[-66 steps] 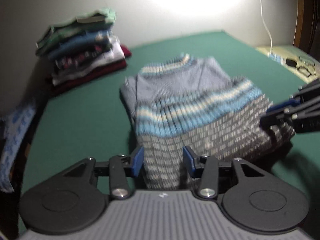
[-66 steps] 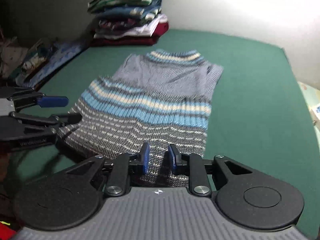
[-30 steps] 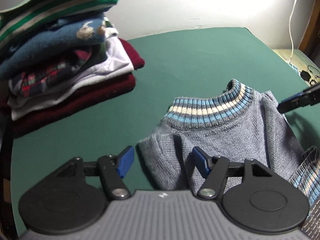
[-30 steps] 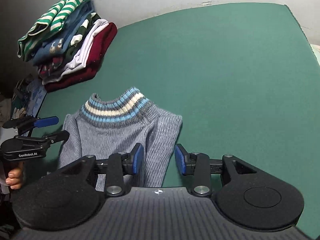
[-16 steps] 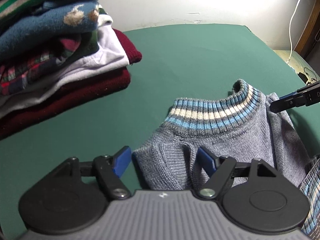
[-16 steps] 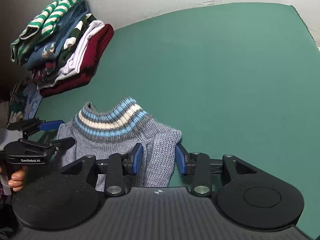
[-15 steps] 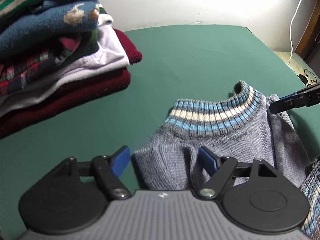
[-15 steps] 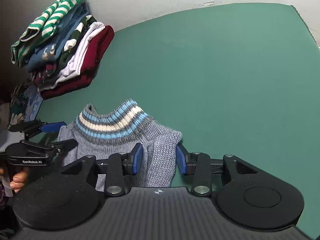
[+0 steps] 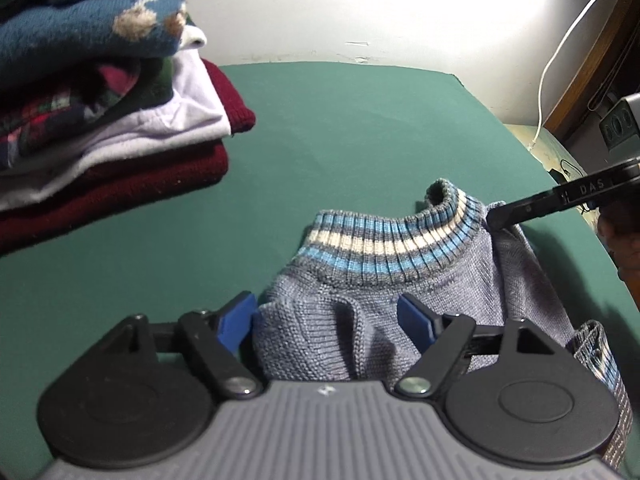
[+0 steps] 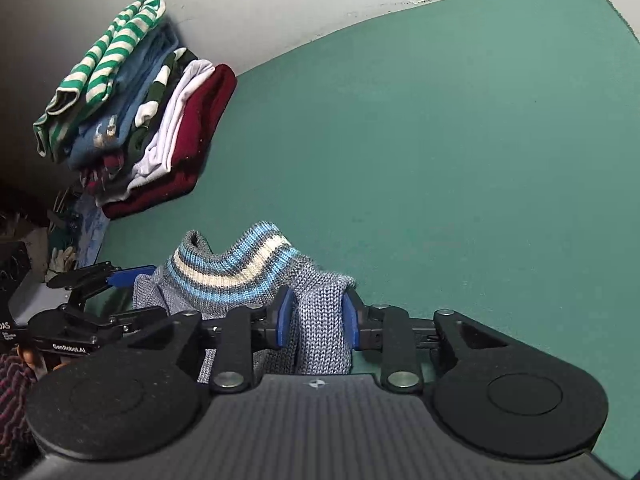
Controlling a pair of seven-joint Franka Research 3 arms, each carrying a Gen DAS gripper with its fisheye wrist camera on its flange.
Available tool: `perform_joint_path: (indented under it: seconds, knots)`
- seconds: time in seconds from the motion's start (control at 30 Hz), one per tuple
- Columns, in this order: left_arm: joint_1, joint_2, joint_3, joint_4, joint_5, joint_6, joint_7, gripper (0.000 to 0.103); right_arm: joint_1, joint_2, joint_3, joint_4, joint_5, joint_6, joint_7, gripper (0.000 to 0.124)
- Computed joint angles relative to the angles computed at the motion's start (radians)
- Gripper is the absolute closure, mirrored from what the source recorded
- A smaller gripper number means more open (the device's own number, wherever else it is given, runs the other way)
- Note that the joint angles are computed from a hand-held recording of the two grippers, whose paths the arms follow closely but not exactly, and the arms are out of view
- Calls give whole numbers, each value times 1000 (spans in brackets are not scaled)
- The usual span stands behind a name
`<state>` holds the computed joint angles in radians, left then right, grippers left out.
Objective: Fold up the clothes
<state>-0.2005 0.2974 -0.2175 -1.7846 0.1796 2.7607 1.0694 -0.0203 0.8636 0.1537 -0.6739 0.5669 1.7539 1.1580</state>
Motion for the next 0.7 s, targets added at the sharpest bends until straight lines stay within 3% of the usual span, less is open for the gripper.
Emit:
perform_joint_path:
  seconds: [0.17, 0.27, 0.33, 0.43, 0.5, 0.6, 0.67, 0.7]
  knots:
    - [-85, 23, 70, 42, 199, -41, -119, 27, 10, -46, -8, -72, -12, 36, -70, 94]
    - [-98, 23, 81, 47, 264, -47, -179, 50, 24, -102, -21, -162, -28, 89, -142, 102]
    - [-85, 23, 68, 48, 257, -48, -180, 73, 28, -106, -26, -169, -30, 92, -153, 105]
    - [-76, 21, 58, 50, 255, -53, -176, 77, 29, -73, -26, -113, -31, 63, -142, 105]
    - [-74, 19, 55, 49, 255, -55, -178, 78, 21, -43, -17, -66, -22, 34, -133, 96]
    - [-66, 17, 51, 47, 236, -43, -191, 81, 9, -83, -5, -143, 12, 70, -147, 81]
    - [-69, 21, 54, 53, 241, -51, -199, 82, 17, -139, -10, -240, 15, 132, -202, 80]
    - [-75, 23, 57, 59, 252, -60, -203, 83, 23, -166, -14, -285, 15, 164, -232, 86]
